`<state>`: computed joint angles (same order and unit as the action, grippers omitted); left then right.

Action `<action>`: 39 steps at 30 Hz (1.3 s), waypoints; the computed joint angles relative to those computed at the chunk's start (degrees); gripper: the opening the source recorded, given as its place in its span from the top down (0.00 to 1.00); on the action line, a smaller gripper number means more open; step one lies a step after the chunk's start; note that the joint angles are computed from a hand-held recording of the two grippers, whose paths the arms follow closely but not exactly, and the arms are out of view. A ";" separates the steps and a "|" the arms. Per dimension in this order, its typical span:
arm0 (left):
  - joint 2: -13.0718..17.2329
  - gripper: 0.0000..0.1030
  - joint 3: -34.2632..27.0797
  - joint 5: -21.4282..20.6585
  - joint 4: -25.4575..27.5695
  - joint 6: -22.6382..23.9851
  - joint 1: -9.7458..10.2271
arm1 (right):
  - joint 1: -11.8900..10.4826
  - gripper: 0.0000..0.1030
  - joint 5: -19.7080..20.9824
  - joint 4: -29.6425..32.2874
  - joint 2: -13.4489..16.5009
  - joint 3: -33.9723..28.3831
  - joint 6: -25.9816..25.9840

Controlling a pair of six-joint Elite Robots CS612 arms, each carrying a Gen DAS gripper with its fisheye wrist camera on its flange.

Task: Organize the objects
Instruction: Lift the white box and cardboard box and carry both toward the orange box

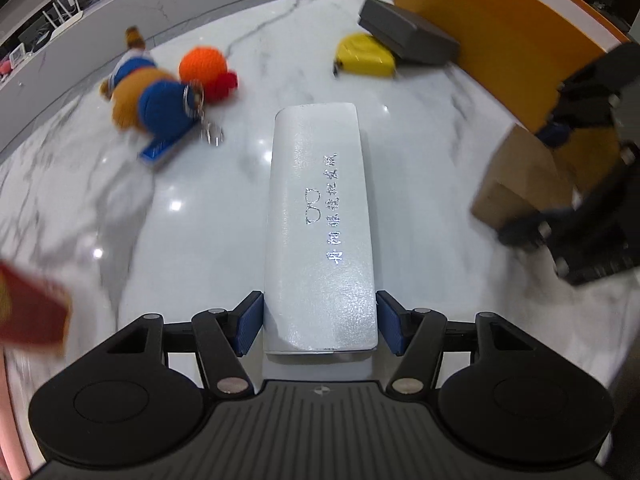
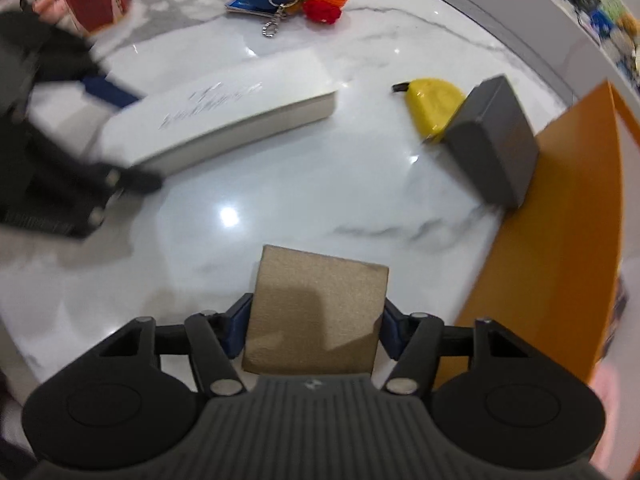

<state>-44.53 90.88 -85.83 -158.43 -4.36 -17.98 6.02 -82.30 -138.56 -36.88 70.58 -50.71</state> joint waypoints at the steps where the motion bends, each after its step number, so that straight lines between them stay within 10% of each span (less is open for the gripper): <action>1: -0.40 0.32 0.83 0.05 -0.32 -0.20 -0.14 | -0.10 0.38 0.73 -0.42 -0.35 0.79 0.77; 28: 0.76 0.13 -1.19 1.99 1.42 -2.04 -1.35 | -1.04 0.35 5.25 -0.10 -1.50 3.15 7.92; 39: 0.43 0.32 -0.36 1.30 0.16 -1.20 -0.80 | -1.16 0.38 5.50 -0.96 -1.68 3.71 7.89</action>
<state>-44.11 90.52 -84.53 -158.27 -5.56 -18.78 4.86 -76.81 -139.52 -38.56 74.30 -42.82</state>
